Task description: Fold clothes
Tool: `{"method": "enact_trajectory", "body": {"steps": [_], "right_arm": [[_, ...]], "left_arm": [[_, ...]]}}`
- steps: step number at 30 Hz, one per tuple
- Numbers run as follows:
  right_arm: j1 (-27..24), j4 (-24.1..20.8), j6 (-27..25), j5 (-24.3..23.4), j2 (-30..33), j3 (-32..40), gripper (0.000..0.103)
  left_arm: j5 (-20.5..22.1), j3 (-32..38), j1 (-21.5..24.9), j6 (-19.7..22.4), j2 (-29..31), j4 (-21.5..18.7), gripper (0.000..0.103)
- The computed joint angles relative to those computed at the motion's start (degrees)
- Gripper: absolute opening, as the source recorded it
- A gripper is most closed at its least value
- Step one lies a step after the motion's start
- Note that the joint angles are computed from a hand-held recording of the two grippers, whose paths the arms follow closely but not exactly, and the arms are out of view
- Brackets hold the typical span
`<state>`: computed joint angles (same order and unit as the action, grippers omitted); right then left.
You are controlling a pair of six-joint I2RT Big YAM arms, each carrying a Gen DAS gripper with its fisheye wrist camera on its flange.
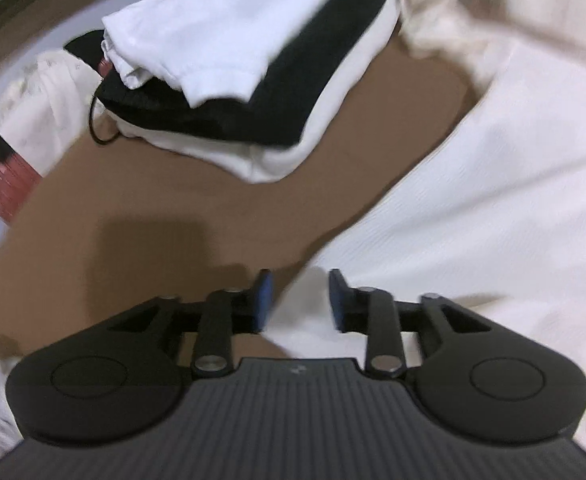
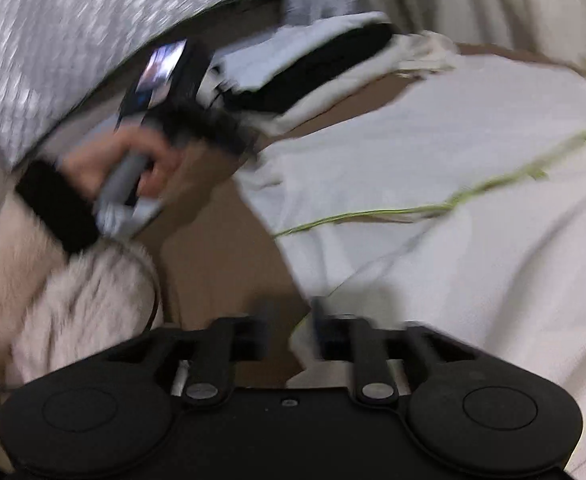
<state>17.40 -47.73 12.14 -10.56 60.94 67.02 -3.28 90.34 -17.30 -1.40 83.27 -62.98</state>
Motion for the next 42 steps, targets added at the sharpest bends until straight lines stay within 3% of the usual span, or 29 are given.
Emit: {"method": "enact_trajectory", "body": {"steps": [2, 4, 7, 8, 9, 10, 11, 14, 16, 18, 20, 21, 23, 26, 28, 30, 32, 33, 34, 35, 36, 37, 40, 42], "right_arm": [[2.5, -0.9, -6.5, 4.6, 0.4, 0.7, 0.055], [4.1, -2.2, -14.0, 6.6, 2.5, 2.5, 0.055], [6.9, -3.1, -26.3, 12.4, 4.5, 2.7, 0.055], [7.4, -3.6, -28.9, 14.6, 5.7, 2.9, 0.054], [7.9, -4.2, -31.1, 16.9, 6.9, 3.2, 0.04], [7.6, -4.4, -31.9, 17.7, 7.8, 3.5, 0.016], [6.8, -3.9, -30.6, 17.1, 8.0, 3.7, 0.013], [1.7, 0.6, -16.0, 9.1, 6.5, 3.4, 0.01], [-2.1, 3.1, -5.7, 4.3, 5.8, 3.3, 0.011], [-5.5, 4.8, 3.3, 0.9, 6.0, 3.0, 0.011], [-8.6, 6.4, 12.4, -2.1, 6.1, 2.3, 0.012], [-9.1, 6.7, 14.0, -2.4, 6.3, 2.1, 0.012], [-9.2, 7.2, 15.3, -2.3, 6.8, 1.7, 0.014], [-5.3, 5.0, 9.8, 6.5, 7.4, 2.6, 0.025], [-1.1, 0.4, 3.7, 17.2, 8.6, 5.0, 0.048], [2.9, -2.5, -1.5, 27.2, 9.1, 6.5, 0.052], [5.9, -1.3, -5.7, 32.9, 7.5, 5.9, 0.052], [6.2, 0.1, -6.5, 30.1, 6.1, 5.3, 0.052], [6.1, 1.4, -6.8, 26.0, 4.8, 4.7, 0.044], [6.1, 2.6, -7.0, 21.9, 3.5, 4.2, 0.036], [5.9, 1.8, -7.7, 17.9, 3.6, 4.7, 0.02], [5.8, 0.3, -8.6, 14.0, 4.3, 5.6, 0.017], [8.1, -3.0, -13.7, 17.6, 8.0, 7.4, 0.023], [9.4, -4.7, -16.0, 21.5, 10.3, 7.8, 0.027]], "left_arm": [[6.4, -0.8, 1.1, -3.2, -1.5, -0.1, 0.047], [8.0, -1.5, 0.9, -5.4, -2.3, -0.8, 0.047], [-4.8, -3.4, -4.1, -2.2, -3.6, -0.5, 0.053], [-7.0, -3.8, -5.3, -0.8, -3.8, -0.1, 0.053], [-5.9, -4.0, -5.4, -0.2, -3.7, 0.2, 0.053], [-3.5, -4.0, -5.0, -0.1, -3.6, 0.3, 0.053], [-0.8, -3.8, -4.5, -0.6, -3.5, -0.2, 0.053], [4.7, -2.7, -2.9, -2.5, -2.5, -2.4, 0.053], [2.5, -2.0, -2.8, -3.6, -1.6, -4.1, 0.059], [-3.9, -1.5, -3.6, -3.5, -0.3, -5.6, 0.077], [-10.5, -2.0, -4.6, -2.0, 0.2, -5.3, 0.078], [-12.1, -2.1, -4.8, -1.6, 0.4, -5.3, 0.078], [-10.5, -1.5, -3.9, -2.9, 1.1, -6.4, 0.079], [-2.7, -0.5, -1.5, -6.7, 2.0, -8.2, 0.084], [1.9, -0.1, 0.1, -9.0, 2.8, -8.7, 0.084], [4.3, -0.9, 0.9, -9.9, 2.2, -8.1, 0.083], [5.0, -1.6, 1.0, -9.6, 1.8, -6.9, 0.08], [5.2, -1.9, 1.0, -9.4, 1.6, -6.4, 0.074], [5.4, -1.9, 0.9, -9.1, 1.6, -6.0, 0.065], [5.6, -1.7, 0.7, -8.9, 1.8, -5.9, 0.062], [5.5, -1.4, 0.6, -8.9, 2.0, -5.7, 0.056], [5.2, -1.1, 0.4, -9.0, 2.3, -5.7, 0.05], [4.7, -0.6, 0.5, -9.5, 2.8, -5.0, 0.038], [5.6, -0.3, 1.0, -9.6, 3.3, -4.7, 0.038]]}}
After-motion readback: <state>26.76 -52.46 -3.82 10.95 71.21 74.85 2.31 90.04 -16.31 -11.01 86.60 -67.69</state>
